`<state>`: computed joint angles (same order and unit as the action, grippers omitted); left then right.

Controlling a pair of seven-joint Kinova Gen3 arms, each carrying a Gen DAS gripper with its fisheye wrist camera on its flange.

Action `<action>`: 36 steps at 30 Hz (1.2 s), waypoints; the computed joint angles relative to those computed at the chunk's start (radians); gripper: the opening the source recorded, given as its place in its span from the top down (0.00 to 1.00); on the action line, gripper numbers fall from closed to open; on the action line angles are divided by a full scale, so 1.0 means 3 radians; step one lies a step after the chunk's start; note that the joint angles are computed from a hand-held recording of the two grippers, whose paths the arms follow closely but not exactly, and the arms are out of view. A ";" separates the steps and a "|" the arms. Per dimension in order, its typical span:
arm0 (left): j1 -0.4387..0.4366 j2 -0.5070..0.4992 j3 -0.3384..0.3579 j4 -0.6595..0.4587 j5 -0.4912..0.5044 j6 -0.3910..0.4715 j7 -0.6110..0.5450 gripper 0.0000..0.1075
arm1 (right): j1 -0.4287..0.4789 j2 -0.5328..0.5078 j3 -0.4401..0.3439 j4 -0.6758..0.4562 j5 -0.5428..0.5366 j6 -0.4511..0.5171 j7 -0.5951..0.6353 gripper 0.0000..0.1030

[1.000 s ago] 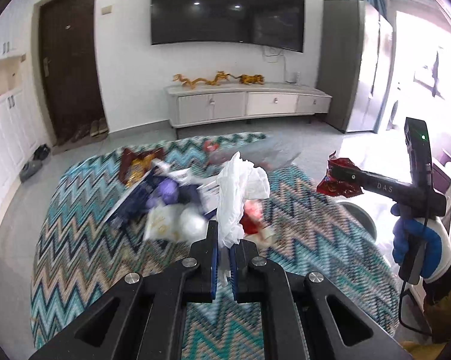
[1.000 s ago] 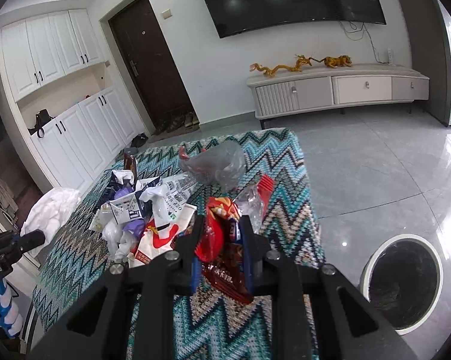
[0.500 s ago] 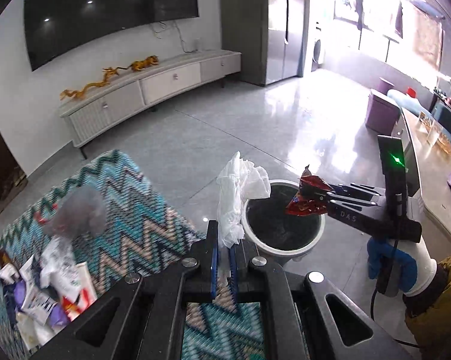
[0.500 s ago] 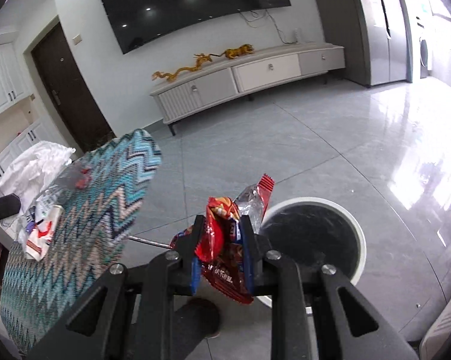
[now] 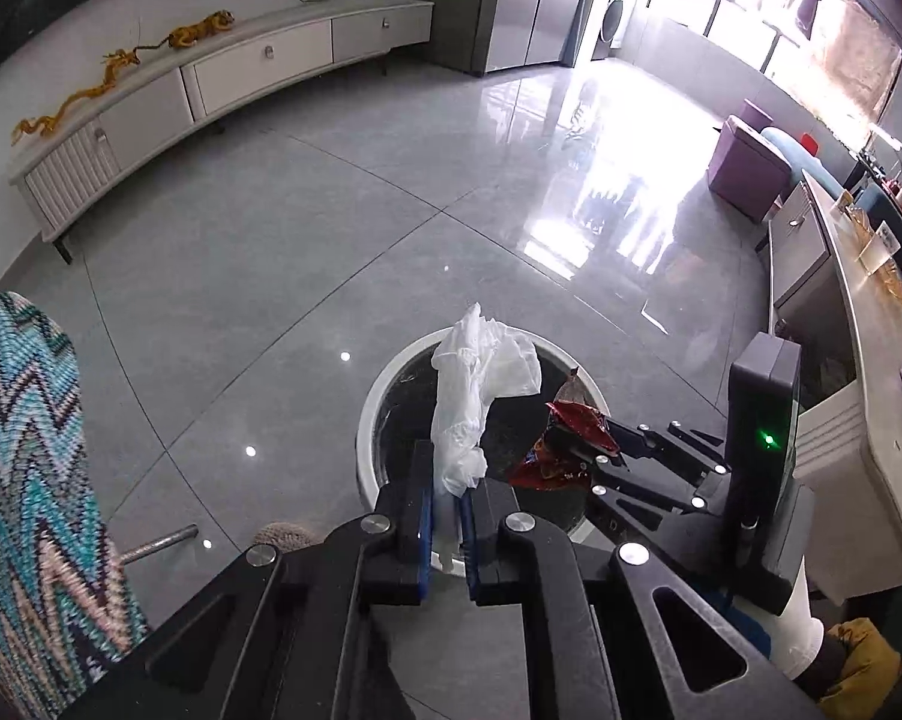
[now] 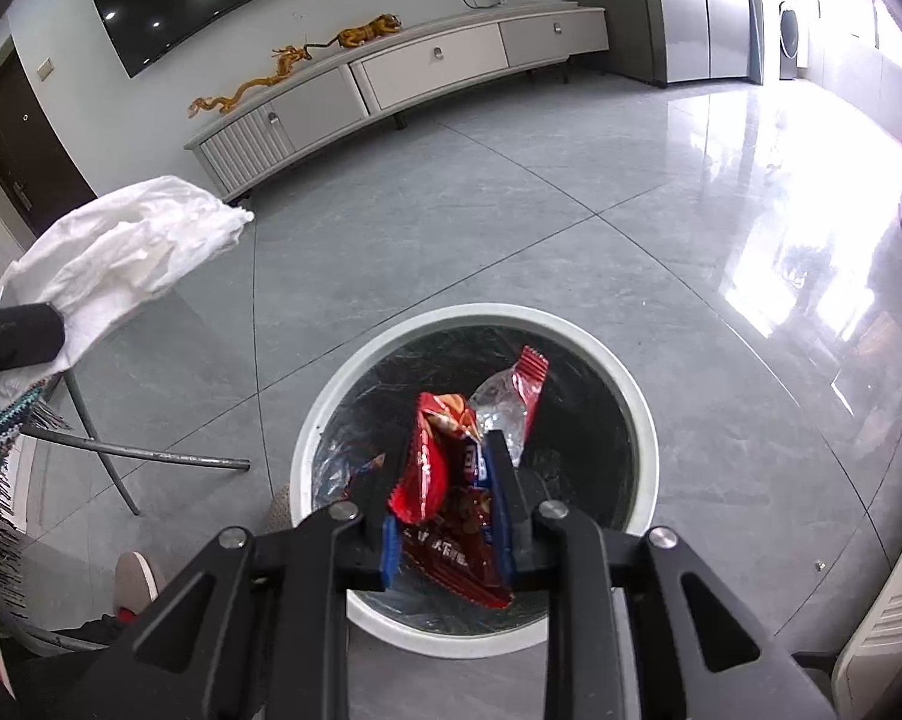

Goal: Collect trash
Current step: 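Carry both items to the white bin and open both tools to drop them, then return both tools to the trash pile on the ottoman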

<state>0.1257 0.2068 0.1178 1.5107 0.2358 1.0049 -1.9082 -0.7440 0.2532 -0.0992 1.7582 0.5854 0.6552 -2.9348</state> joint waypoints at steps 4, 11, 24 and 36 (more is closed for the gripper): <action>-0.0031 0.0161 0.0013 -0.0046 0.0133 0.0024 0.0049 0.68 | 0.0123 0.0116 0.0016 0.0051 -0.0154 -0.0099 0.0169 0.56; -0.0175 0.0054 0.0002 0.0054 0.0313 -0.0036 -0.0068 0.48 | 0.0057 0.0140 0.0114 0.0070 -0.0211 -0.0038 0.0172 0.51; -0.0271 -0.1158 -0.0366 0.0567 0.0474 -0.0373 -0.0332 0.48 | -0.0255 -0.0376 -0.0259 -0.0408 0.0590 0.0979 -0.0470 0.50; -0.0423 -0.2117 -0.1410 0.0638 0.0471 -0.0069 -0.0880 0.47 | -0.1029 -0.0161 -0.0600 -0.1583 0.1359 0.1731 -0.0419 0.50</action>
